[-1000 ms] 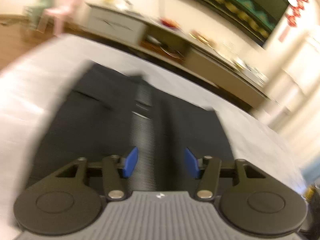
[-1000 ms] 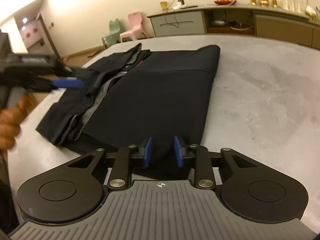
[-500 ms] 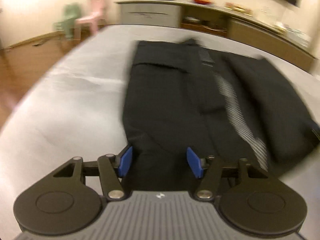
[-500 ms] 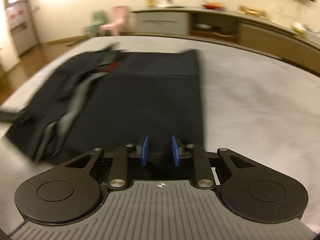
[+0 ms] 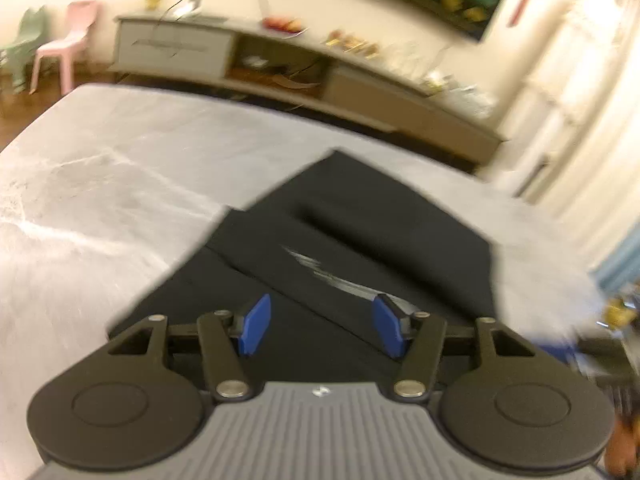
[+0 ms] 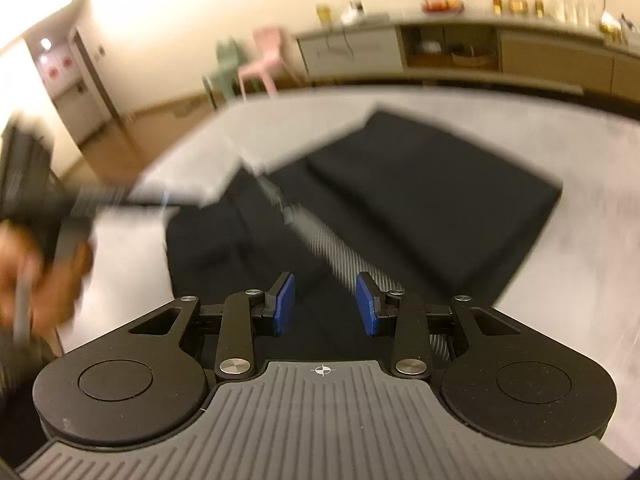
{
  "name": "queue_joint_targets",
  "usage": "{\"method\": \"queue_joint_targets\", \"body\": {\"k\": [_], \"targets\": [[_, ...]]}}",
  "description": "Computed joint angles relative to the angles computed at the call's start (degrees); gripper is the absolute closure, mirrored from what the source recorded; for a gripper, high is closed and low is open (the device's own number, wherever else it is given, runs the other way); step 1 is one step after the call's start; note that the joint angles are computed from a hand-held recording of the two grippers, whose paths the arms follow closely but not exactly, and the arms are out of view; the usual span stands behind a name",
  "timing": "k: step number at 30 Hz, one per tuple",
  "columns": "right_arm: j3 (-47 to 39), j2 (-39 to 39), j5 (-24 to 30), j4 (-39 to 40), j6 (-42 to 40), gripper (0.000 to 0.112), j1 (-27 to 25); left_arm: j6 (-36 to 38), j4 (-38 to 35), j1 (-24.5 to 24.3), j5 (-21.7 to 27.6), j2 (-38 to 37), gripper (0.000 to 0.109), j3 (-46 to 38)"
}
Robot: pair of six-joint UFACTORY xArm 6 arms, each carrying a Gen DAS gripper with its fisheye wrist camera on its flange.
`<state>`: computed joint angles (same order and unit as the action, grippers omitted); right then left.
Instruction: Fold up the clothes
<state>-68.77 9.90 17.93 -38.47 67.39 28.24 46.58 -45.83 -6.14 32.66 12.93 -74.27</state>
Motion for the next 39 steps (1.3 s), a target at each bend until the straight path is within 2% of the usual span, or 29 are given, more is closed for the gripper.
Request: {"method": "queue_joint_targets", "body": {"k": [1, 2, 3, 4, 5, 7, 9, 12, 13, 14, 15, 16, 18, 19, 20, 22, 24, 27, 28, 30, 33, 34, 35, 37, 39], "targets": [[-0.1, 1.0, 1.3, 0.1, 0.7, 0.081, 0.2, -3.4, 4.2, -0.5, -1.6, 1.7, 0.053, -1.0], [0.3, 1.6, 1.6, -2.2, 3.3, 0.086, -0.1, -6.1, 7.4, -0.9, -3.3, 3.3, 0.054, -1.6], [1.1, 1.8, 1.1, -6.9, 7.9, 0.092, -0.8, -7.2, 8.2, -0.9, -4.3, 4.6, 0.053, -2.2], [1.8, 1.7, 0.4, -9.2, 10.7, 0.092, -1.4, -5.9, 6.6, -0.6, -4.0, 4.1, 0.051, -2.0], [2.4, 1.3, -0.5, -9.1, 11.4, 0.092, -1.8, -3.7, 4.2, -0.1, -3.5, 3.5, 0.05, -1.5], [2.4, 1.2, -0.1, -7.7, 9.8, 0.092, -1.6, -4.4, 5.2, 0.5, -2.1, 2.4, 0.051, -1.3], [2.1, 1.2, 0.8, -7.4, 8.5, 0.09, -1.2, -3.5, 4.9, 0.1, -3.3, 0.4, 0.051, 0.2], [1.2, 1.3, 3.7, -9.1, 6.9, 0.088, -0.3, -7.3, 11.3, 0.3, -6.5, 2.6, 0.049, -0.8], [0.7, 1.4, 5.3, -10.0, 6.1, 0.08, 0.1, -8.0, 11.0, 0.8, -5.1, 2.4, 0.047, -1.1], [0.5, 1.3, 6.4, -10.4, 5.8, 0.065, 0.4, -8.0, 9.7, 1.4, -3.7, 2.1, 0.047, -1.3], [0.6, 1.1, 7.1, -10.4, 6.2, 0.06, 0.3, -8.0, 8.5, 2.0, -2.3, 1.9, 0.047, -1.6], [0.7, 0.8, 7.8, -10.4, 6.6, 0.06, 0.3, -8.2, 8.1, 2.2, -1.6, 1.5, 0.049, -1.4], [0.5, -0.6, 9.9, -13.6, 8.3, 0.069, 1.8, -7.3, 8.3, 2.0, -2.0, -0.6, 0.051, 0.6], [0.2, -1.3, 11.1, -15.6, 9.1, 0.08, 2.8, -5.1, 7.0, 1.8, -2.1, -2.1, 0.051, 2.0], [-0.1, -2.0, 12.3, -17.2, 9.5, 0.08, 3.8, -2.8, 4.8, 1.7, -2.1, -2.2, 0.051, 2.2], [0.0, -1.9, 9.3, -13.1, 4.4, 0.081, 4.7, -0.7, 3.1, 1.4, -2.6, 0.8, 0.05, -0.3], [0.3, -1.3, 5.2, -3.4, -5.6, 0.078, 5.5, -6.8, 9.4, 1.1, -4.6, 2.8, 0.05, -1.1], [2.3, -0.2, 4.5, 5.1, -16.3, 0.059, 5.7, -9.7, 11.4, 1.7, -3.2, 4.1, 0.05, -3.1], [2.5, -0.6, 5.0, 6.5, -18.9, 0.058, 5.3, -10.6, 11.7, 1.9, -2.4, 3.9, 0.05, -3.3], [3.0, -2.4, 5.0, 9.4, -21.7, 0.06, 3.3, -10.8, 11.6, 1.9, -1.4, 3.7, 0.05, -3.6], [3.7, -4.5, 0.7, 3.4, -15.4, 0.045, -3.4, -9.4, 8.1, 1.8, 1.5, 4.0, 0.049, -5.2], [2.8, -3.7, 0.2, 1.8, -14.1, 0.038, -6.0, -8.9, 6.7, 1.5, 2.3, 3.9, 0.047, -5.4], [1.6, -2.8, -0.2, 0.2, -12.7, 0.036, -8.5, -8.5, 5.4, 1.1, 3.0, 3.9, 0.045, -5.6], [-1.6, 0.0, -0.2, -2.2, -10.4, 0.036, -13.0, -7.7, 2.9, 0.4, 4.4, 3.8, 0.043, -6.0], [-5.2, 3.8, 1.1, -0.9, -11.0, 0.036, -16.3, -7.4, 2.3, -0.6, 4.5, 3.4, 0.042, -5.7]]}}
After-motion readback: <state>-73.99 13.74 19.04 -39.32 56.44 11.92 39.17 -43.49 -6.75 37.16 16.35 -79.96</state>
